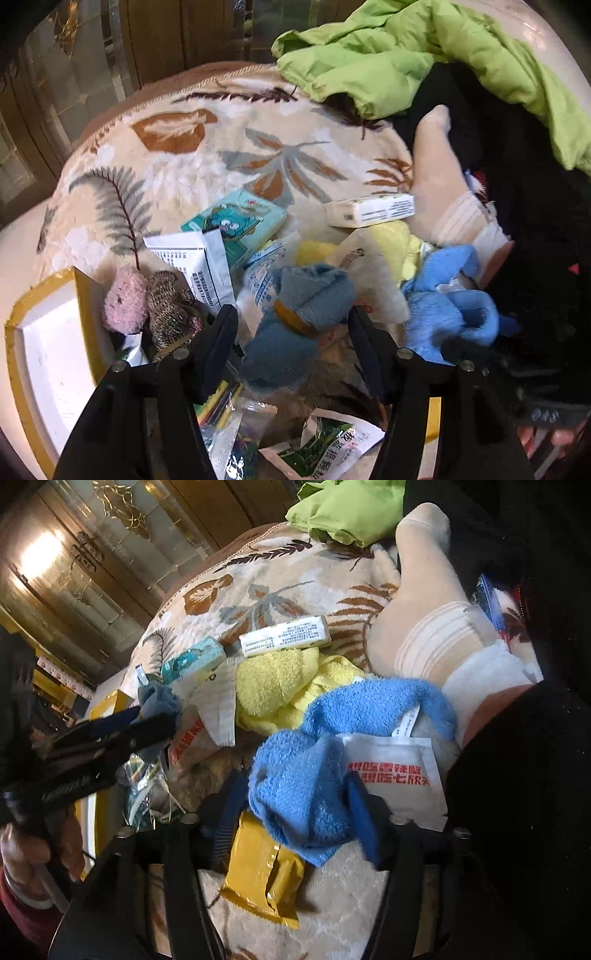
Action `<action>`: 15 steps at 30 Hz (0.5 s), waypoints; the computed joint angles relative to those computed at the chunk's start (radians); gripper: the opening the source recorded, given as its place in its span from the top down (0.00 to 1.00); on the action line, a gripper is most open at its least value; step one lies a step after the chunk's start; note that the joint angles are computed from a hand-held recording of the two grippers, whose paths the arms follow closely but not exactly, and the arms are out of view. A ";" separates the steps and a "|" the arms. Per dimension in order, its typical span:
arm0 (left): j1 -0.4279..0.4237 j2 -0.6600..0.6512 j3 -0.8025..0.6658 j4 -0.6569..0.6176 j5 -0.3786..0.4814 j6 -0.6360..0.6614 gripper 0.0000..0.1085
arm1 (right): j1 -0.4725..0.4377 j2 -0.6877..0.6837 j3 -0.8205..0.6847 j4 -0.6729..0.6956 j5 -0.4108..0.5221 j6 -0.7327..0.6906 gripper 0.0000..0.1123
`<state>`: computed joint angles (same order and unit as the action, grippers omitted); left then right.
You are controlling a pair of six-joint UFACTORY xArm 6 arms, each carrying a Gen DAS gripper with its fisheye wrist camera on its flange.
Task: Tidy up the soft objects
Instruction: 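Grasp the blue banded sock with the left gripper while the right gripper grasps the blue towel, then carry the sock and towel into the yellow-rimmed tray and open both grippers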
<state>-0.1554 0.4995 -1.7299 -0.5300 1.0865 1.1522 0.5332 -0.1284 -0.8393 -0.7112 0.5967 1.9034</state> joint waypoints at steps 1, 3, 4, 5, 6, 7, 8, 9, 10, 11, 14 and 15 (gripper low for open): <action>0.000 0.010 -0.012 0.004 0.010 -0.018 0.43 | 0.003 0.004 -0.004 0.008 0.009 -0.009 0.37; 0.000 0.027 -0.032 -0.004 0.030 -0.035 0.43 | 0.002 0.019 -0.016 0.021 0.025 -0.029 0.37; -0.003 0.031 -0.035 -0.006 0.035 -0.041 0.43 | -0.001 0.029 -0.024 0.025 0.036 -0.040 0.37; -0.006 0.033 -0.035 -0.003 0.036 -0.047 0.43 | -0.001 0.041 -0.036 0.028 0.056 -0.050 0.37; -0.010 0.034 -0.034 0.002 0.039 -0.052 0.43 | -0.006 0.058 -0.052 0.053 0.070 -0.087 0.37; -0.015 0.032 -0.028 0.006 0.031 -0.058 0.44 | -0.011 0.068 -0.059 0.065 0.068 -0.112 0.37; -0.018 0.029 -0.020 0.010 0.022 -0.064 0.49 | -0.013 0.074 -0.063 0.066 0.068 -0.124 0.40; -0.021 0.026 -0.012 0.013 0.015 -0.070 0.54 | -0.016 0.084 -0.068 0.074 0.071 -0.140 0.44; -0.020 0.022 -0.002 0.003 0.008 -0.074 0.55 | -0.020 0.087 -0.064 0.075 0.055 -0.147 0.59; -0.018 0.017 0.005 -0.004 0.003 -0.072 0.59 | -0.032 0.082 -0.045 0.063 -0.002 -0.137 0.62; -0.008 -0.001 0.026 -0.031 -0.005 -0.042 0.69 | -0.031 0.074 -0.033 0.059 -0.021 -0.116 0.65; -0.003 -0.005 0.028 -0.044 -0.006 -0.037 0.73 | -0.032 0.062 -0.019 0.049 -0.039 -0.091 0.65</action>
